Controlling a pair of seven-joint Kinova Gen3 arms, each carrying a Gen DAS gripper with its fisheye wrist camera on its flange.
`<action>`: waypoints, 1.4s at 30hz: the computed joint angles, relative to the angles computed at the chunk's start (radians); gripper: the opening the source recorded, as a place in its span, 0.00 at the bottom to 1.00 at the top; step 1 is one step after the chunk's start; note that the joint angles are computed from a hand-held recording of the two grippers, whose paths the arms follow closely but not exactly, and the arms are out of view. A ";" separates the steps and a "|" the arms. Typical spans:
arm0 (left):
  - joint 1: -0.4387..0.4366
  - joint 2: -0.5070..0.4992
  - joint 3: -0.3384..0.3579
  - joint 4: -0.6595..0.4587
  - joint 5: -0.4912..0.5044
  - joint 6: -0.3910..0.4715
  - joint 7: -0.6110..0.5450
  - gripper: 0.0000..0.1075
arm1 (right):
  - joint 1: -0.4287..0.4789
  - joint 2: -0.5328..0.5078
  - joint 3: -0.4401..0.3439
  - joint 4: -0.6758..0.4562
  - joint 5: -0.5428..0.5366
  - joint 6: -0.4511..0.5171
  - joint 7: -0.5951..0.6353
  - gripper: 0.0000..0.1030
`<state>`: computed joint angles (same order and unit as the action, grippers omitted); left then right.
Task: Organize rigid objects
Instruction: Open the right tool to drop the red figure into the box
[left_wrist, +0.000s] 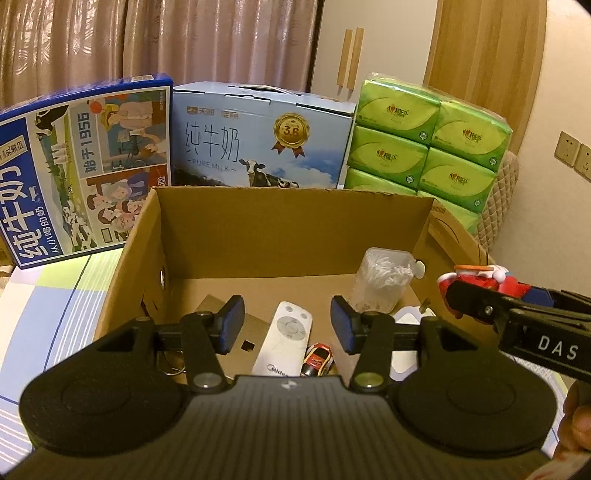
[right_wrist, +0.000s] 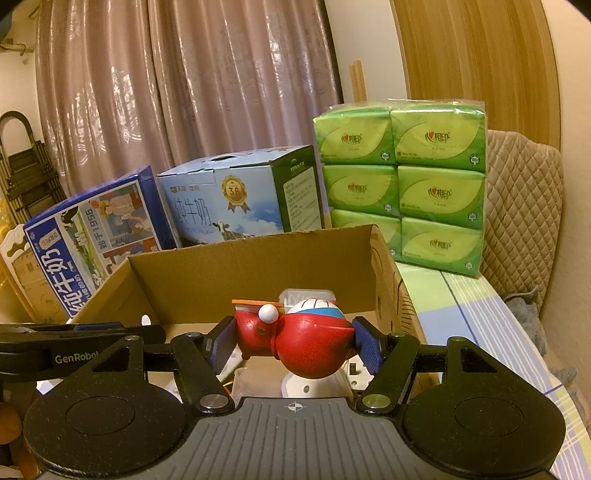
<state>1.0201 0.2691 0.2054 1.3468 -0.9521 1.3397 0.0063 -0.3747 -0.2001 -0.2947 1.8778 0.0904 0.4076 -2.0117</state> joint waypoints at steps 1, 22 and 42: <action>0.000 0.000 0.000 0.000 -0.001 0.001 -0.001 0.43 | 0.001 0.000 -0.001 0.000 0.002 0.001 -0.001 0.62; 0.002 0.002 -0.002 -0.006 0.003 0.003 -0.010 0.43 | -0.003 0.000 0.005 0.001 -0.008 -0.001 0.008 0.62; 0.014 0.013 -0.006 -0.024 -0.007 0.041 0.001 0.54 | 0.031 -0.019 0.023 0.041 -0.081 -0.098 -0.015 0.86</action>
